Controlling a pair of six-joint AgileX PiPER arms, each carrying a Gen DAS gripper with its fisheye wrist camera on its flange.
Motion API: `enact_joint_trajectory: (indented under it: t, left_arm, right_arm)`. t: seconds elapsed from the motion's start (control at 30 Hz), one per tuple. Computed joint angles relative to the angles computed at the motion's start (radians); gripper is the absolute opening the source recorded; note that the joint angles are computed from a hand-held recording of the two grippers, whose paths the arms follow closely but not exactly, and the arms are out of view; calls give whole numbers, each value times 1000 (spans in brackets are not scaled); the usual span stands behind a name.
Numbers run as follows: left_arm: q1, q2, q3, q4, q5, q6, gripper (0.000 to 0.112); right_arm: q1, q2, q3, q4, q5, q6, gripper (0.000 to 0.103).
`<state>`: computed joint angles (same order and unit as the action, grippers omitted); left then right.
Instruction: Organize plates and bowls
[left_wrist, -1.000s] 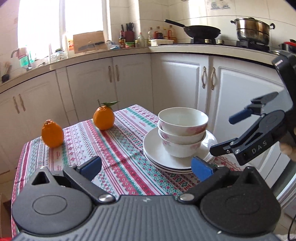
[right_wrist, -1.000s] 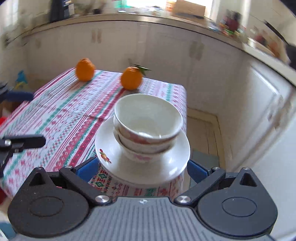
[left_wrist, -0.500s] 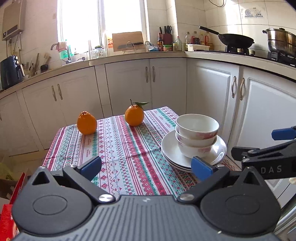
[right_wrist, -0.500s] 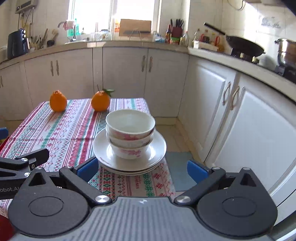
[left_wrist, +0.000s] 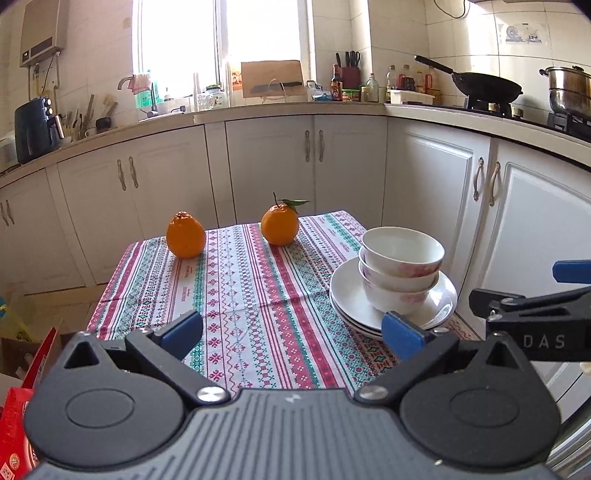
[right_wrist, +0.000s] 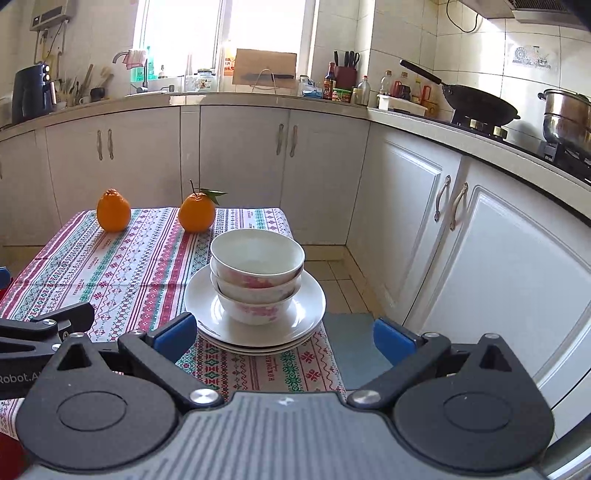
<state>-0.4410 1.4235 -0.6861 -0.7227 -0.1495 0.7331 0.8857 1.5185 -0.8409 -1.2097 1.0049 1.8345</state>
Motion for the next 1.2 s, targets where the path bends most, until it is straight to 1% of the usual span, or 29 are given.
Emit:
enact_joint_trajectory:
  t: [0.43, 0.87, 1.0, 1.07, 1.2]
  left_arm:
    - [-3, 10, -14, -121, 12, 113, 102]
    - [7, 11, -16, -91, 23, 80, 102]
    - [9, 15, -18, -101, 25, 89, 102]
    - [6, 16, -19, -129, 24, 114, 102]
    - [8, 17, -21, -129, 26, 114, 102]
  right_arm:
    - [-8, 12, -11, 8, -1, -18, 103]
    - [-2, 17, -14, 8, 10, -16, 103]
    - [-1, 18, -17, 12, 13, -22, 103]
    - [-4, 17, -19, 14, 11, -27, 103]
    - [-6, 19, -23, 16, 12, -33, 103]
